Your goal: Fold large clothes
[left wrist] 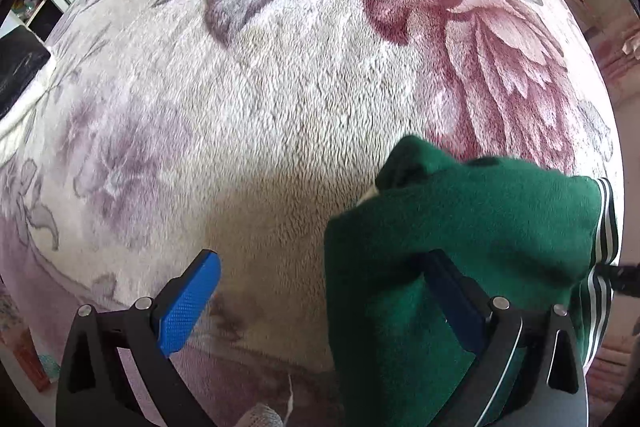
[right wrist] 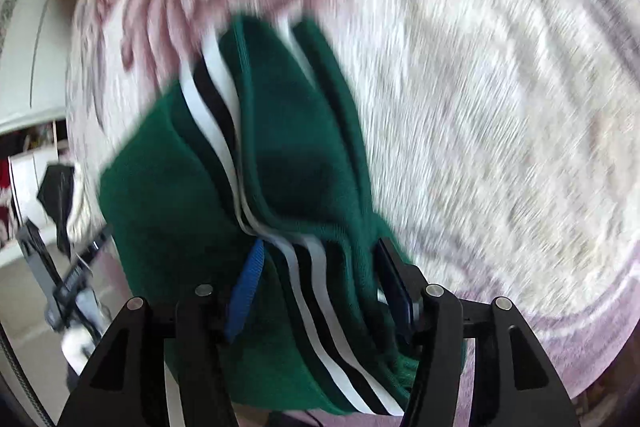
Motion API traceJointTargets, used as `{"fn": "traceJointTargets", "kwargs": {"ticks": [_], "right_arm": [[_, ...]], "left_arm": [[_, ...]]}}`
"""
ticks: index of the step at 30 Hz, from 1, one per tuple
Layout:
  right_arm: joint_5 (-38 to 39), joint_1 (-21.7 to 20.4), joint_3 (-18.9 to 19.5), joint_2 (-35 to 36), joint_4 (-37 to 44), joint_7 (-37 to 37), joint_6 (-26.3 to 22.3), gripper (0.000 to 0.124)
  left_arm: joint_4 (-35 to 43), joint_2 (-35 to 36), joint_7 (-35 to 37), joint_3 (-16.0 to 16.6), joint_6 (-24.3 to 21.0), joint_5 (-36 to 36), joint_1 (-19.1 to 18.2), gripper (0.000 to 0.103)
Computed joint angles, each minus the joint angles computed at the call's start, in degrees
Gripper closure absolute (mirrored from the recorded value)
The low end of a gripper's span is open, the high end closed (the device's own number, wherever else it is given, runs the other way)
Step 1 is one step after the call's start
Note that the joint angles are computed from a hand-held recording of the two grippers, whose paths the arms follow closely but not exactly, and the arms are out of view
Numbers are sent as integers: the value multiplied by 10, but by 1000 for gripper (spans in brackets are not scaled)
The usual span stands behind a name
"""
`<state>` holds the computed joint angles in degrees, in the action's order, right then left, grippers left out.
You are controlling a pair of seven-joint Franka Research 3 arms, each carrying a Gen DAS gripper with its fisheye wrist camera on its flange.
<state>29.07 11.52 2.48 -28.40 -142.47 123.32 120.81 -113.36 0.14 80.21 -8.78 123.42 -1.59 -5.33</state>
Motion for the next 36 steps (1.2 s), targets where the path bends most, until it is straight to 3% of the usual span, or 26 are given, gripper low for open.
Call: {"fn": "traceJointTargets", "kwargs": {"ticks": [2,4,6,7,9,11,16,18,19,21,23,25,27,31,34,36], "right_arm": [[-7,-3,6,-4,-1,-10,49,54],[-10,3,7,39,22,-32,89,54],[-70,-7,22,97,48,-29,93,55],[-100,-16,30,131,70,-22,71,55],[-66,-2,11,158,73,-24,67,55],[-51,0,4,136,68,-13,59,55],[-76,-1,16,-18,31,49,-18,53],[-95,-5,18,-87,7,62,-81,61],[-91,-3,16,-120,-11,62,-104,77],[-46,15,23,-149,-46,64,-110,80],[-62,15,37,-183,-96,51,-114,81],[-56,19,46,-173,-131,50,-101,73],[-5,21,28,-171,-167,63,-71,61],[-8,15,6,-174,-147,44,-110,55],[-25,-1,7,-189,-127,56,-158,54],[-28,-12,8,-200,-123,59,-162,54]], "left_arm": [[15,20,-7,0,5,-2,1,0],[40,51,-9,-2,1,-7,2,0],[62,77,-8,-4,-8,-14,5,0],[69,83,-5,-6,-12,-21,7,0],[75,83,-1,-8,-19,-22,10,0],[62,59,-2,-8,-15,-10,9,0],[-22,-46,-31,1,-6,10,6,0],[-57,-85,-30,8,-16,-17,3,0],[-75,-105,-33,10,-27,-23,0,0],[-99,-122,-39,9,-37,-25,-7,0],[-126,-128,-44,5,-48,-7,-13,0],[-157,-134,-44,10,-36,-17,-18,0],[-162,-134,-35,17,-31,-26,-19,0],[-136,-126,-14,20,-50,-26,-18,0],[-114,-119,-2,19,-37,-18,-17,0],[-81,-91,18,24,-25,-36,-16,0]]}}
